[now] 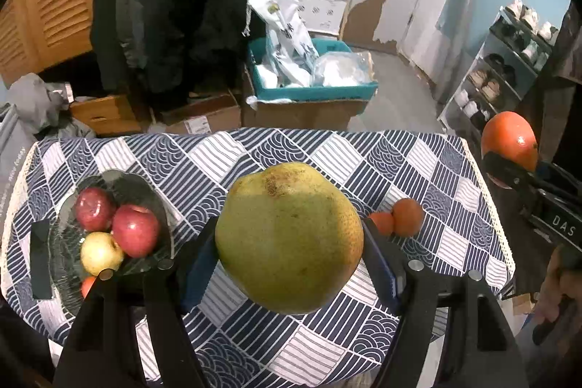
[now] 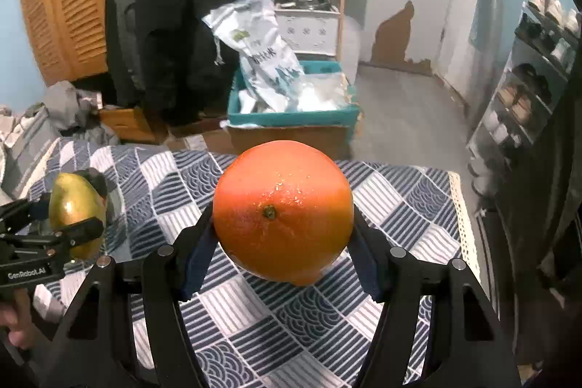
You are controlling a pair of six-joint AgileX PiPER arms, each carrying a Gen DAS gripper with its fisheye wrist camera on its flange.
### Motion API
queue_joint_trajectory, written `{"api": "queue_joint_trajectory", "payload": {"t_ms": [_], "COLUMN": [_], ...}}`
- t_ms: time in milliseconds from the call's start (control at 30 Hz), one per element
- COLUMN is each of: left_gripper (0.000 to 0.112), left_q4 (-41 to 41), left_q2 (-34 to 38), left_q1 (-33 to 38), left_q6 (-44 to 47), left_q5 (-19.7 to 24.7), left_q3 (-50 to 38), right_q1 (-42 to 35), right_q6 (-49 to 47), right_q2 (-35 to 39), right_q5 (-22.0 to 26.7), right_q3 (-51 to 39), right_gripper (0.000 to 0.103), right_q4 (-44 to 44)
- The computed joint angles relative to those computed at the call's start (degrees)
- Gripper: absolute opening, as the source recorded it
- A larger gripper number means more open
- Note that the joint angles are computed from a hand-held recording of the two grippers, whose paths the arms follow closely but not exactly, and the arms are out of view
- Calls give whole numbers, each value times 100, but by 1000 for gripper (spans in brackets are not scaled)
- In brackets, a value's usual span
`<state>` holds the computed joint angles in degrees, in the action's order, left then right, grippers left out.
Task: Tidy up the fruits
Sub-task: 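Lift and carry the pomelo with the left gripper while the right carries the orange toward the plate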
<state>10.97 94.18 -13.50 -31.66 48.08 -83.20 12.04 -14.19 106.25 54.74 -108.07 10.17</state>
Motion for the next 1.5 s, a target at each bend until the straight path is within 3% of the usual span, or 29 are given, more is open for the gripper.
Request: {"api": "queue_joint_trajectory", "payload": {"t_ms": [400, 933, 1233, 1500], "left_gripper": [76, 76, 76, 76], "left_q4": [88, -242, -435, -771], "left_q2": [-624, -1317, -1568, -1654], "left_q1": [270, 1125, 1701, 2326], "left_q6": [87, 518, 792, 1220], "left_q5": [29, -100, -189, -304], "left_q3": [389, 1014, 1352, 1690], "right_q1": [519, 1270, 1753, 2147], "right_q6": [-57, 216, 462, 689], "right_q2": [-60, 474, 986, 1854], "right_q5": [-20, 389, 712, 1388], "right_q3": [-153, -1014, -1755, -3152], "right_gripper": [67, 67, 67, 67], "right_q4": [171, 166, 31, 14]}}
